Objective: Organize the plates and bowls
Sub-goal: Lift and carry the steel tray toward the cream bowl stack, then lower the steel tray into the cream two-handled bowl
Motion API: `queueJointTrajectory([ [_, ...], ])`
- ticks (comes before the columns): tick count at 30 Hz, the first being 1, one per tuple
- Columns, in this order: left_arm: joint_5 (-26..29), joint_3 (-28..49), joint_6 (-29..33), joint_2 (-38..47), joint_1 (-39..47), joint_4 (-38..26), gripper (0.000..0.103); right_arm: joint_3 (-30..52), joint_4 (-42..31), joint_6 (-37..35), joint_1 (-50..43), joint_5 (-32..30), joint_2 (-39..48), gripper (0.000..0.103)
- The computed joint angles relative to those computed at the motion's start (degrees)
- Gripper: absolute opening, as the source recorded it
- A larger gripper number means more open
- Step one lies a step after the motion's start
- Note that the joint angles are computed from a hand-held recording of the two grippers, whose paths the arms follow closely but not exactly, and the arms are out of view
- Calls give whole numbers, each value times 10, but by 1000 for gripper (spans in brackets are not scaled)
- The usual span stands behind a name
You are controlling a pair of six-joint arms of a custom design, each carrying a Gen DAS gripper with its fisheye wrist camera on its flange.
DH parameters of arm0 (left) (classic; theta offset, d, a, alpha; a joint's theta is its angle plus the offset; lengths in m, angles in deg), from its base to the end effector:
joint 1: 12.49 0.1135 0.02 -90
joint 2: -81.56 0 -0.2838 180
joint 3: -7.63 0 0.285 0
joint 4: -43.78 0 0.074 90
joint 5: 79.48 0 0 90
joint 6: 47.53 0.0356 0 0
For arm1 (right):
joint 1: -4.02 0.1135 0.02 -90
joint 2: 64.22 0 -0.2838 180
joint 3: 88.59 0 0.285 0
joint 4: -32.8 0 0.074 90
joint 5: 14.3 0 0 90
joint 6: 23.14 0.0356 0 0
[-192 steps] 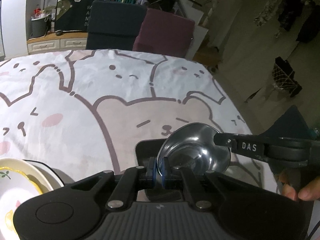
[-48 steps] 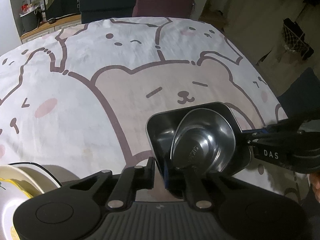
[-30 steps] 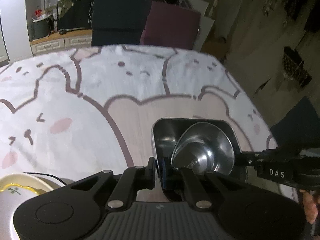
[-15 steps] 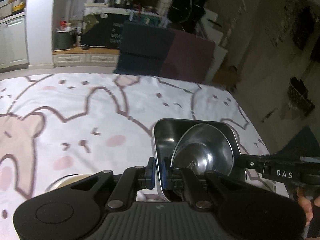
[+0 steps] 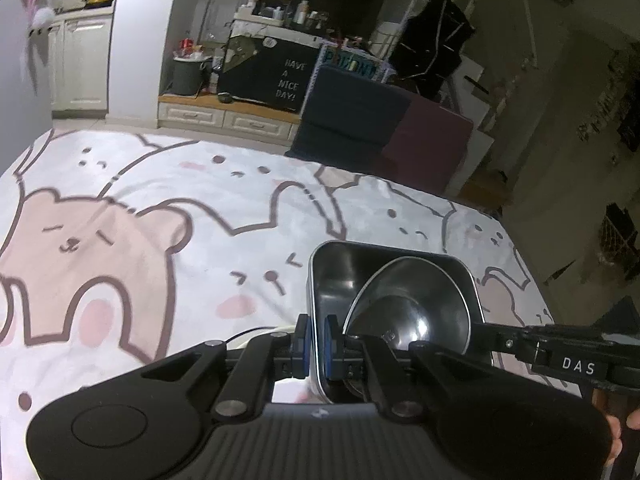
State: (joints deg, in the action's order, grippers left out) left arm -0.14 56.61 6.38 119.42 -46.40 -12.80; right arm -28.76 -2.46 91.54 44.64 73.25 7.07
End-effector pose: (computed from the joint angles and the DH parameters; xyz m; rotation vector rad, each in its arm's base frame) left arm 0.1298 -0.0794 0.2650 -0.1360 2.3750 -0.3767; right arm 0.2141 0.1857 0.2459 -0.3628 2.4404 0.5725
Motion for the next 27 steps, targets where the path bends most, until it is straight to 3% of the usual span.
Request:
queueJointTrajectory([
  [14,158,-86,63,-134,163,-53,6,-48,55,111,44,-38,17,8],
  [27,288,-130,104,-164,303,-69,6,-56,79,146,67,-34,48,8],
])
